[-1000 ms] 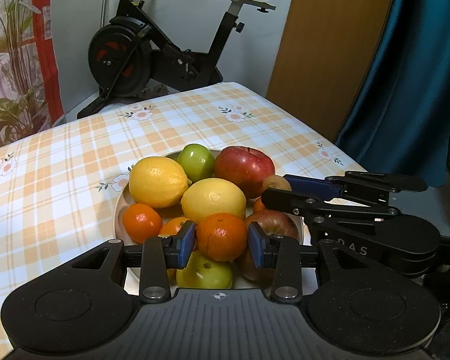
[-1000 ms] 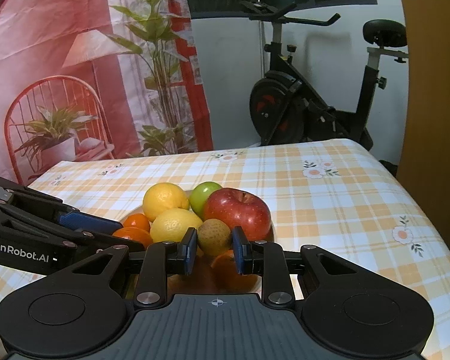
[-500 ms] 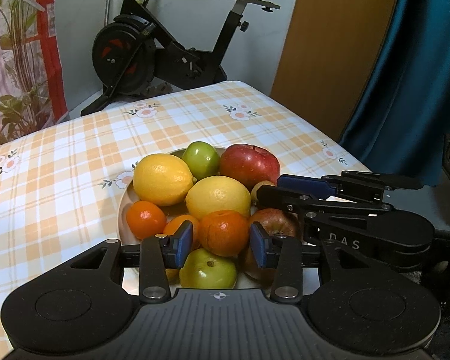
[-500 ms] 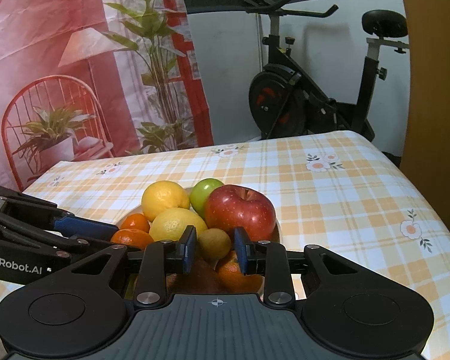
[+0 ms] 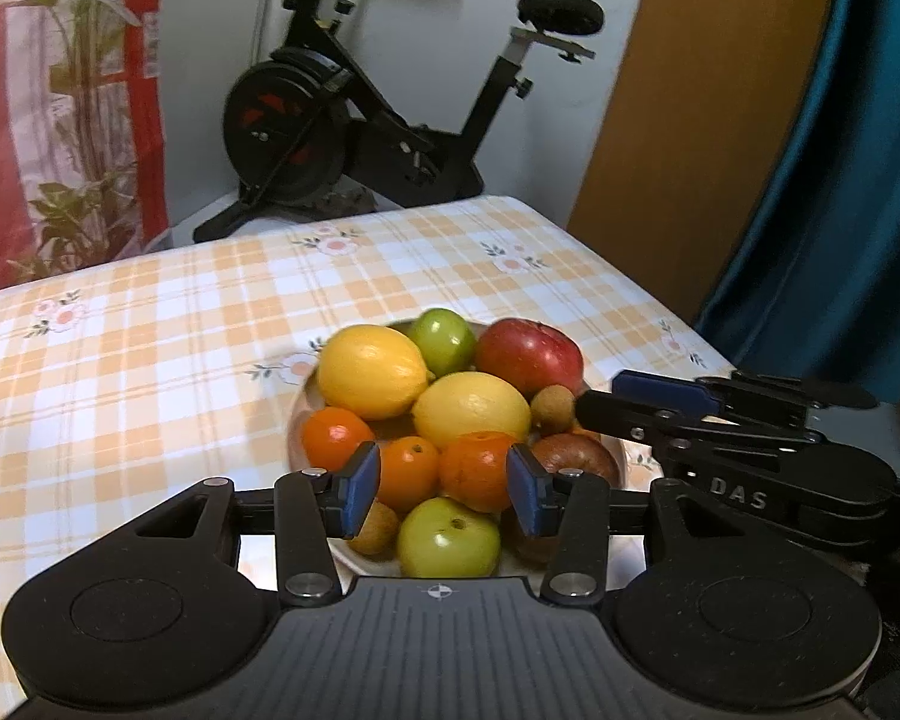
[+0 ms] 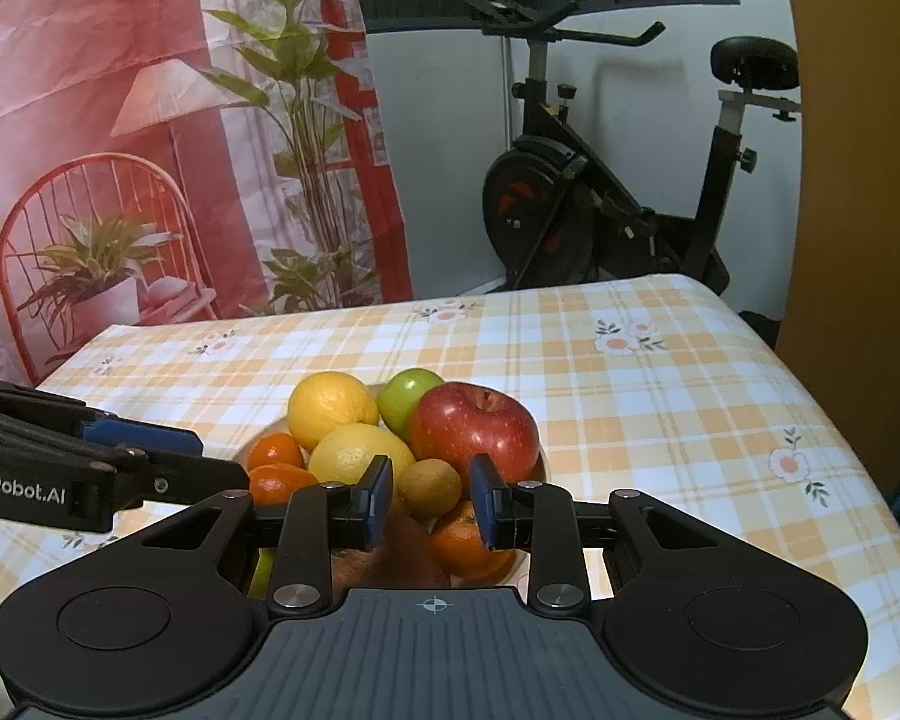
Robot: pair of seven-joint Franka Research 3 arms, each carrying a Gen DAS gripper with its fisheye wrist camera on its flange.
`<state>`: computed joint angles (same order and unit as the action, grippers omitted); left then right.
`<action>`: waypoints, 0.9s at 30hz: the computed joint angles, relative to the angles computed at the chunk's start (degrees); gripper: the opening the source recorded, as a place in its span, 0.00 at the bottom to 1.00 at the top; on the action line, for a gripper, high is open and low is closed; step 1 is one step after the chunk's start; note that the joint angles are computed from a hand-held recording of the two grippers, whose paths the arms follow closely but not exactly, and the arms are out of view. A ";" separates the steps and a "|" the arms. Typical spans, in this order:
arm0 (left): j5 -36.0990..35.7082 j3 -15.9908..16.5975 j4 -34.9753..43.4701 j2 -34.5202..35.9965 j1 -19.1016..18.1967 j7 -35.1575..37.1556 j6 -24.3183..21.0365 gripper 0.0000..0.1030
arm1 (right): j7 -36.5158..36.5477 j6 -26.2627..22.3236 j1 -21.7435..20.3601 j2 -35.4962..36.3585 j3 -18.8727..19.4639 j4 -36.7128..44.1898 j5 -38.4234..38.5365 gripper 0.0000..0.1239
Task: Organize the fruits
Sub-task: 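Open both tools and withdraw them from the plate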
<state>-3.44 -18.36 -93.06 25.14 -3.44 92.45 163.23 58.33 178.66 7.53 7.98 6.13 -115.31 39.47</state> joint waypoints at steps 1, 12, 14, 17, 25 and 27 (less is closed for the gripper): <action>0.07 0.34 -0.54 -0.45 -0.10 -0.59 0.48 0.48 | 0.56 0.10 0.33 -0.33 -0.31 -0.28 -0.64 0.22; 4.38 4.41 -9.40 -7.78 -0.72 -9.48 6.94 0.60 | 8.04 1.02 3.69 -3.95 -2.75 -2.74 -9.70 0.25; 6.31 5.77 -11.40 -9.44 -1.24 -11.74 8.56 0.63 | 8.82 1.35 4.14 -4.61 -2.69 -3.08 -10.78 0.27; 10.00 8.05 -13.94 -11.92 -2.17 -15.68 10.18 0.68 | 15.18 1.85 5.72 -5.53 -4.19 -3.84 -17.79 0.33; 17.28 11.13 -20.20 -18.71 -1.95 -22.72 12.33 0.98 | 37.41 1.65 5.65 -8.11 -5.44 -5.37 -40.37 0.70; 23.70 13.22 -21.45 -20.33 -2.91 -28.60 12.56 1.00 | 38.41 1.26 5.21 -8.65 -4.66 -5.51 -40.56 0.79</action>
<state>20.27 -5.14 -114.52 4.81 -6.35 63.85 175.79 96.75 179.92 12.74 -0.67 1.48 -120.81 -1.09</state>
